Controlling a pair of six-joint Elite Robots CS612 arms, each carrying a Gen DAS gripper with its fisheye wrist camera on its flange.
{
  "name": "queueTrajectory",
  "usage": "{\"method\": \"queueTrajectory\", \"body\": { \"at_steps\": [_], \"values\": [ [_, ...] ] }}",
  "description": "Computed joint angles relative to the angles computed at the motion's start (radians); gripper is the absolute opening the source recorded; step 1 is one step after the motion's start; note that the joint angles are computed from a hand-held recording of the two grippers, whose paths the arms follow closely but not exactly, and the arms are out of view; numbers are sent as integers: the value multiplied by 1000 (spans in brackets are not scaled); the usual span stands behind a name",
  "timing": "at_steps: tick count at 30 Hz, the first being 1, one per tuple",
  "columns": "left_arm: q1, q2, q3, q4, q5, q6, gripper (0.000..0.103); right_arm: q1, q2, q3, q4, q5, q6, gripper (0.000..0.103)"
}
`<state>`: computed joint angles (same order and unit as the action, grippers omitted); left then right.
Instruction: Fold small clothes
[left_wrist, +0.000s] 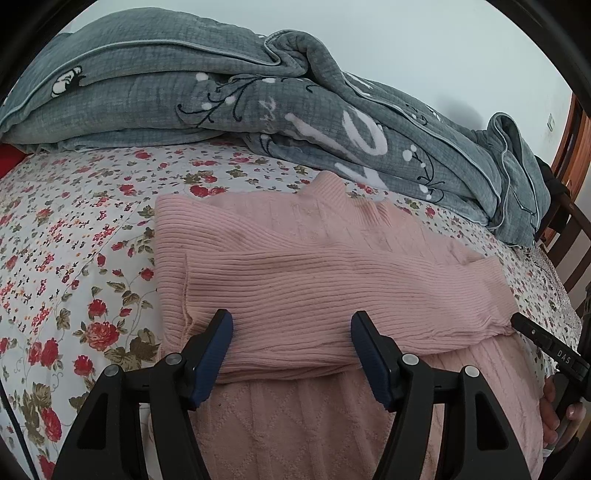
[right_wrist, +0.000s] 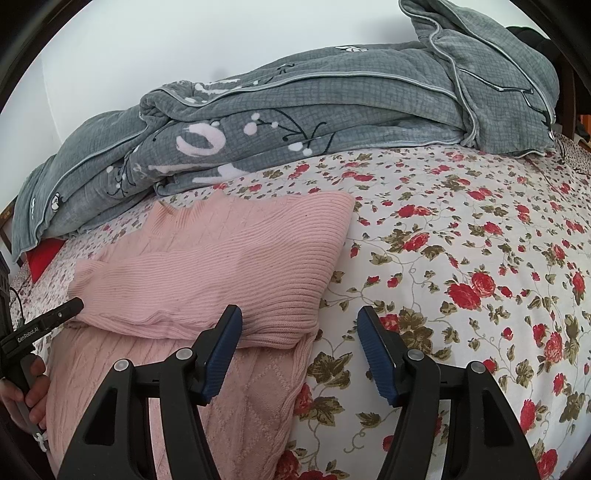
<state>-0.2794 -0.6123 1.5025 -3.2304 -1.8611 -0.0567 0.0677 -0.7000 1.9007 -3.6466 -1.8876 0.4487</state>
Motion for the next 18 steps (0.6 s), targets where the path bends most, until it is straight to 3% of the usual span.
{"method": "queueTrajectory", "body": {
  "at_steps": [18],
  "values": [
    [-3, -1, 3, -3, 7, 5, 67, 0, 0, 0, 0, 0, 0, 64]
  ]
}}
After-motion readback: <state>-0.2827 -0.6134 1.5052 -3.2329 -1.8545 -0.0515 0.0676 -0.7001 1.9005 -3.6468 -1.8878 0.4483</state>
